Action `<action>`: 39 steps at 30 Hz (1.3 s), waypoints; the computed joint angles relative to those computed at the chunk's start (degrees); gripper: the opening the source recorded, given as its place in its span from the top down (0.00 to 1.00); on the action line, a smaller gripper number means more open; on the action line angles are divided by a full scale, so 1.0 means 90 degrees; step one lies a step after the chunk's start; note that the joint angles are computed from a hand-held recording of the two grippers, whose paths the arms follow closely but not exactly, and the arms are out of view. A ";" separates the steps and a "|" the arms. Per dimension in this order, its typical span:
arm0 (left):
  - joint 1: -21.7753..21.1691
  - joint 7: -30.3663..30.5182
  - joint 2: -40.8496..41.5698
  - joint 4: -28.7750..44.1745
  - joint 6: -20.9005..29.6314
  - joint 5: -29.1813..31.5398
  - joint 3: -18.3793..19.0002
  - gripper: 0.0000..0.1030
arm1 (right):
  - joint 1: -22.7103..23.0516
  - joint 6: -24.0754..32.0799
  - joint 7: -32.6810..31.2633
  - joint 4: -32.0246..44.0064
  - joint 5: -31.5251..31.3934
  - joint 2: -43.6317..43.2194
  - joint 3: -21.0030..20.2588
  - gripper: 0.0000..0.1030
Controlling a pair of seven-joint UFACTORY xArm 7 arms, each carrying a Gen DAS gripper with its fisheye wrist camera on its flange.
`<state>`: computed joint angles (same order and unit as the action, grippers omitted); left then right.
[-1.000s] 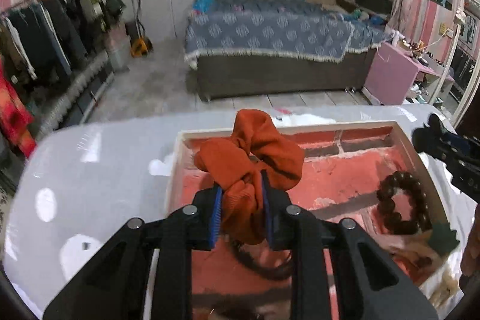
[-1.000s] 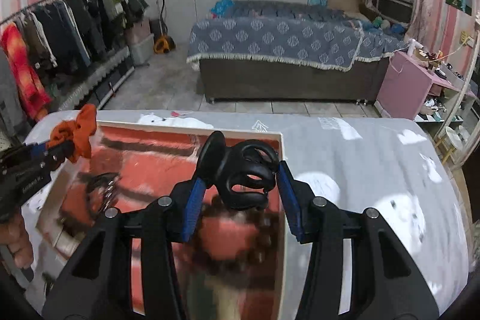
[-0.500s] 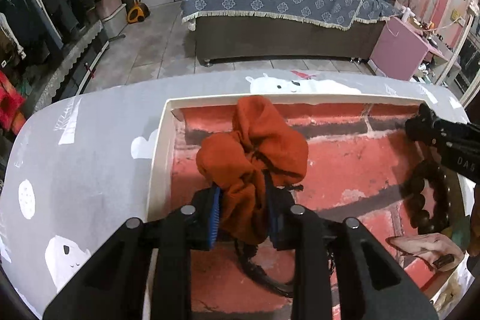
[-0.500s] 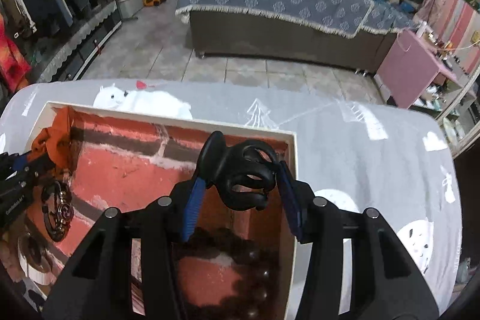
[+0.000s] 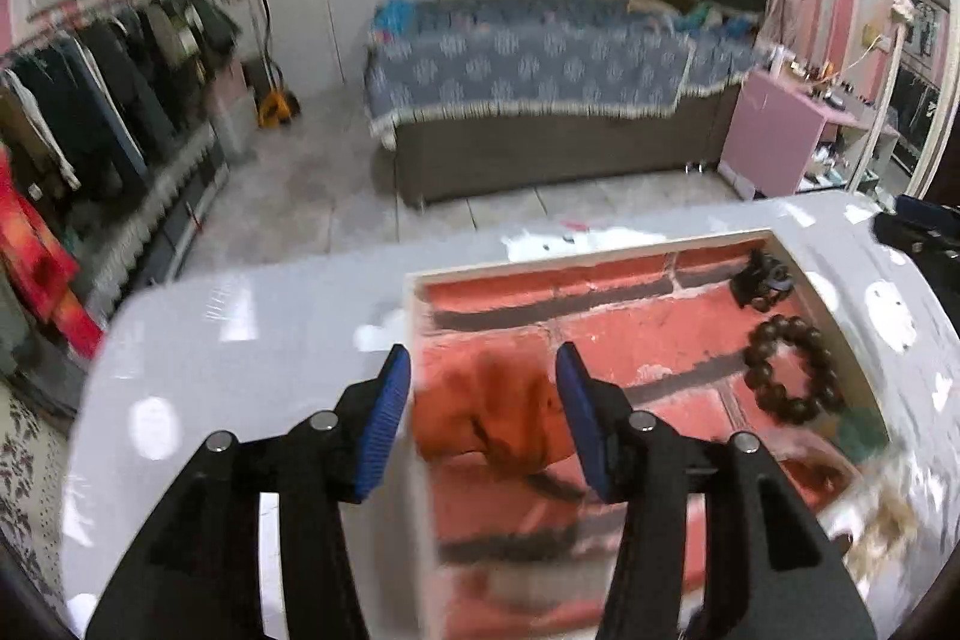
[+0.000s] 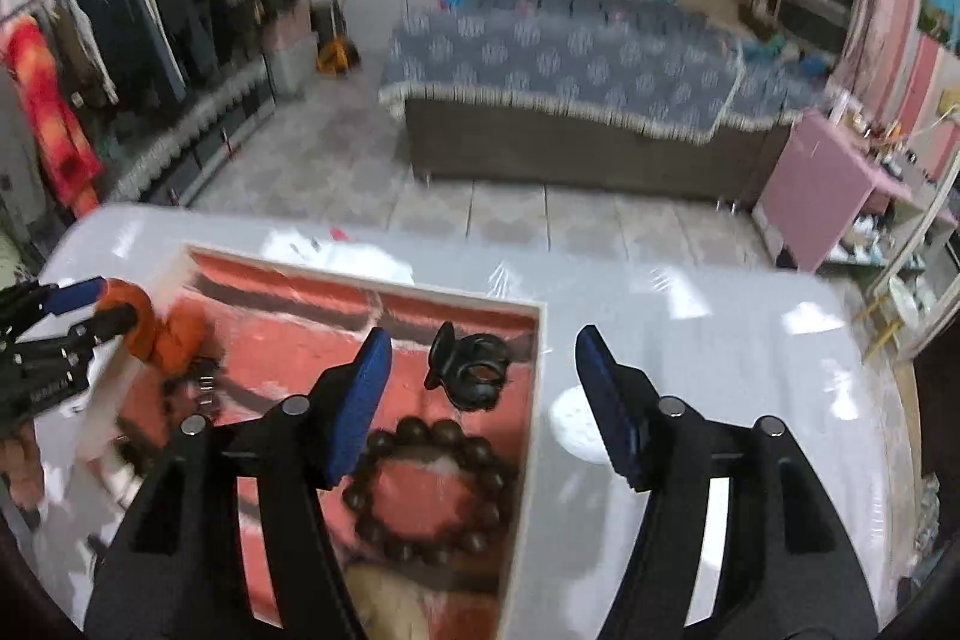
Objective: Organize jewelry
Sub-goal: 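Open the left tool to drop the scrunchie while the right tool releases the hair claw, then withdraw both open tools from the tray toward the remaining jewelry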
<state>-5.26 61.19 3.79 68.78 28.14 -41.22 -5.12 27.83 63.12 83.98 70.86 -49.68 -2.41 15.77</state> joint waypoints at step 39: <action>-0.0515 0.2337 -0.6554 -0.6118 -0.0470 -0.0098 0.3783 0.39 | 0.4806 0.6273 0.5246 0.1443 -0.0637 0.2476 0.1718 0.28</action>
<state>-9.89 82.22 -55.19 13.72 23.91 -42.10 28.93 71.08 119.57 131.19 83.85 -55.41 19.87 31.23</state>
